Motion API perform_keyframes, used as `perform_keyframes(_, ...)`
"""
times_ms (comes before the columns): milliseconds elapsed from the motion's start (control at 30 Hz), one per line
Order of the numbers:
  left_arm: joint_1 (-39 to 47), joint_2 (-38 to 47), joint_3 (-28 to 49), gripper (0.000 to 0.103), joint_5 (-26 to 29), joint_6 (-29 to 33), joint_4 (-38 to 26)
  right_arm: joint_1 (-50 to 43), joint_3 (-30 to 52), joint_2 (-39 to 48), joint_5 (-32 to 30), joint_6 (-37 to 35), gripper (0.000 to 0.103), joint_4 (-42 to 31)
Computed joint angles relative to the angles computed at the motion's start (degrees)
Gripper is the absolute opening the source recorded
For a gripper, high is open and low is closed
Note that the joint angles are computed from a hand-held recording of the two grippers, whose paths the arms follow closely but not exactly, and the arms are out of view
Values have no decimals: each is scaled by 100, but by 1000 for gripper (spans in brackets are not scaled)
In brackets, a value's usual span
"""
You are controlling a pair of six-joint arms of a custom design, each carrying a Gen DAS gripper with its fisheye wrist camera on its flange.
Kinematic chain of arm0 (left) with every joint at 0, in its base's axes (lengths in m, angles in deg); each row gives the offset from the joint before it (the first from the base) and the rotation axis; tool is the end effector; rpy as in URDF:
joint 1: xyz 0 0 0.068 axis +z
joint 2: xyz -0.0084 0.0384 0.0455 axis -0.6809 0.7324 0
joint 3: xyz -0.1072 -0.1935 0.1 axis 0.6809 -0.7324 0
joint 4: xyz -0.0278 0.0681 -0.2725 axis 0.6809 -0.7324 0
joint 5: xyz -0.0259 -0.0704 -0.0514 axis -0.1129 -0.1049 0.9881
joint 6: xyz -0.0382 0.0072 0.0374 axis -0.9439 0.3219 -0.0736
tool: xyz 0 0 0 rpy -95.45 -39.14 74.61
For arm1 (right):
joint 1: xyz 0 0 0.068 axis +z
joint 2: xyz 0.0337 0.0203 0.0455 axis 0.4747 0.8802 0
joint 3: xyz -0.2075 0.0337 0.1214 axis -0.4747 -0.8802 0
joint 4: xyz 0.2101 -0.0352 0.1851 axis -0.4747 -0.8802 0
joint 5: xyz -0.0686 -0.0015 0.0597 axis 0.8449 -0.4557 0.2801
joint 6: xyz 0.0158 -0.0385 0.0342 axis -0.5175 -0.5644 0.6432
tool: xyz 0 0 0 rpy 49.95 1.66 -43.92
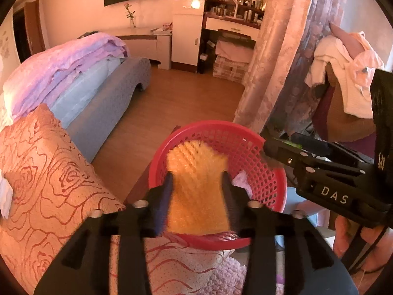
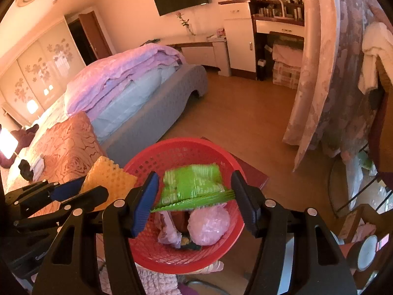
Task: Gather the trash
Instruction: 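Open the left tool while the right tool opens, dropping sponge and packet into the basket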
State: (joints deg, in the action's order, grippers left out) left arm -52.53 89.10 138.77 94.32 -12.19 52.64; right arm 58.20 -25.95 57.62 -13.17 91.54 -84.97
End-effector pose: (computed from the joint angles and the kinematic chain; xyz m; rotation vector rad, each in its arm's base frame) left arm 0.3702 -0.0823 0.0718 1.3261 2.1951 -0.5658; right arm 0.2450 0.1172 0.0753 0.9491 2.1885 -0.0475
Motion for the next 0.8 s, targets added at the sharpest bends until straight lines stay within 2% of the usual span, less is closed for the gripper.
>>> perform_keyframes(33, 9, -21, -28, 53, 23, -51, 30, -6, -4, -6, -32, -4, 64, 14)
perform_keyframes(100, 72, -18, 7, 55, 50, -41, -32, 5, -20, -24, -22, 51, 69, 23)
perform_keyframes(467, 483, -185, 70, 70, 194, -132, -90, 194, 87, -183, 300, 154, 71, -284)
perform_keyframes(800, 1030, -348, 146, 74, 313, -165, -35, 521, 385, -19, 716, 255, 75, -501)
